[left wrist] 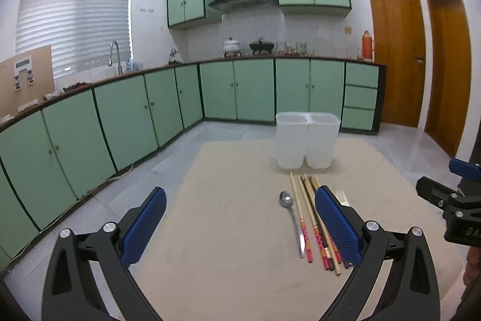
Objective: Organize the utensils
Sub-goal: 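Lower the right tool onto the white plastic fork and close on it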
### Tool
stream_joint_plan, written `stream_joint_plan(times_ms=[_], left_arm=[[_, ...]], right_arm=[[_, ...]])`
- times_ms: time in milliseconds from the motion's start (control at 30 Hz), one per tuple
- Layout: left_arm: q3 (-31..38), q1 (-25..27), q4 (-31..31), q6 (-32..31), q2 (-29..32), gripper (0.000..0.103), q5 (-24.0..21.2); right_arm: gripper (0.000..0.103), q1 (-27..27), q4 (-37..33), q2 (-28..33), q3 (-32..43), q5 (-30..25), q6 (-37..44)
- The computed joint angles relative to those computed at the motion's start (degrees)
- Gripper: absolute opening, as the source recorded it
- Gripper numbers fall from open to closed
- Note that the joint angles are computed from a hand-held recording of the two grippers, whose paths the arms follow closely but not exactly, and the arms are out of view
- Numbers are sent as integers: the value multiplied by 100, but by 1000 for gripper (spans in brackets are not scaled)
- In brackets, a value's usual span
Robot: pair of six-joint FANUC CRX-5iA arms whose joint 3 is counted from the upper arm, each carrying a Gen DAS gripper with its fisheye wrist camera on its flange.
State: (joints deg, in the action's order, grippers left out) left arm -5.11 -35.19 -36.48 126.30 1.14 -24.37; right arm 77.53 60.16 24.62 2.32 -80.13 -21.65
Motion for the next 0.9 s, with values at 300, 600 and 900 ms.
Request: stream_joint_plan(times_ms=[300, 600, 900], left_arm=[[703, 447, 1487, -1500, 1127, 97, -211], [1789, 541, 2183, -2144, 2321, 97, -837], [2237, 597, 2419, -2397, 2756, 97, -1260]], right_arm=[[95, -695, -602, -188, -231, 1148, 292], [69, -1390, -1662, 175, 194, 1970, 1065], [55, -1693, -2499, 565, 646, 2032, 1516]])
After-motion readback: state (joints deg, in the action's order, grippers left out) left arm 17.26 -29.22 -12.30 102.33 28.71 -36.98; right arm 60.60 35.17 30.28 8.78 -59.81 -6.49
